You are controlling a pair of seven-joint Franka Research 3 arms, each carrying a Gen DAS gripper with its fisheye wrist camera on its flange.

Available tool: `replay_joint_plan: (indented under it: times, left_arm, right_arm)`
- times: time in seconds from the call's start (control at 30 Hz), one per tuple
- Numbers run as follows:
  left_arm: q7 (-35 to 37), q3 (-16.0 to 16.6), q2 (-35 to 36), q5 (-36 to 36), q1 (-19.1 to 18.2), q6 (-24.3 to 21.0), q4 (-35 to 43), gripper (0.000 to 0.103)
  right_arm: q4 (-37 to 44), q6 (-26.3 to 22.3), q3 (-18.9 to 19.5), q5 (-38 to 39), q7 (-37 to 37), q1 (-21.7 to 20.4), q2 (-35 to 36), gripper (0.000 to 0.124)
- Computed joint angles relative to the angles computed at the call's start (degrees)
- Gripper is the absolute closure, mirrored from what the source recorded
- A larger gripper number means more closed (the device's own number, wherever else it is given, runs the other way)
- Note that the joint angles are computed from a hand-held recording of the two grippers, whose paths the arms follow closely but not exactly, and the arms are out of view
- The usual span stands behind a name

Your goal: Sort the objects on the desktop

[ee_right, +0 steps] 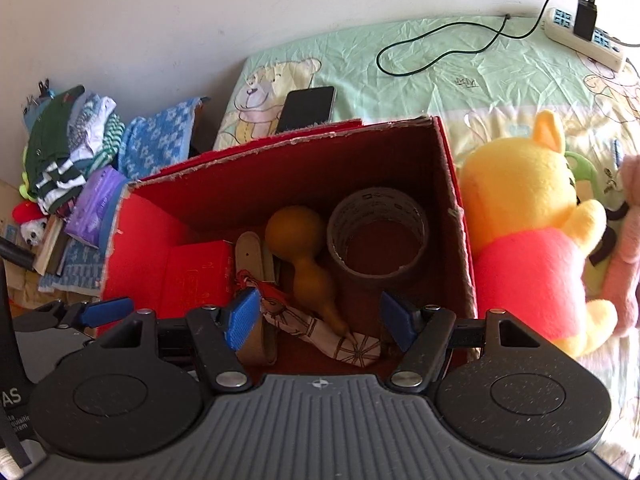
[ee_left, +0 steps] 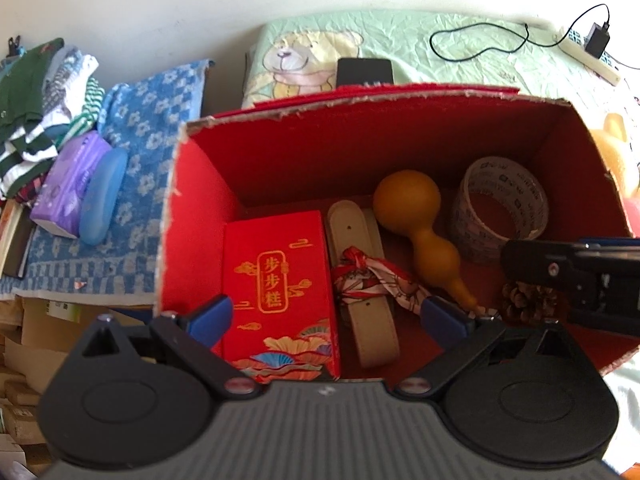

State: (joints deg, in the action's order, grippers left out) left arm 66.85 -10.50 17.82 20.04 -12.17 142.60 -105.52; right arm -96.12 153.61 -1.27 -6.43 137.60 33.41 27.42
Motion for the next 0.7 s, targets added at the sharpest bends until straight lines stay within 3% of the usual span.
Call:
replay_joint_plan:
  times: [0.23,0.43,0.7]
  left_arm:
    - [0.9,-0.2,2.9,-2.0,0.1,-2.4,2.7,0.002]
    - [0.3,0.3,4.3,-1.2,-0.4,-3.1,3.8,0.002]
    - [-1.3,0.8,4.3,0.5,-0.6,-2.8,3.7,0.002]
  right_arm:
    - [3.0,-2.9,0.3,1.4,-1.0,-0.8,2.4,0.055]
    - [5.5,-5.7,-2.2,-3.9,0.8,1.8,3.9,0.055]
    - [8.5,-8.7,-2.7,-7.3,1.3,2.5,5.8,0.057]
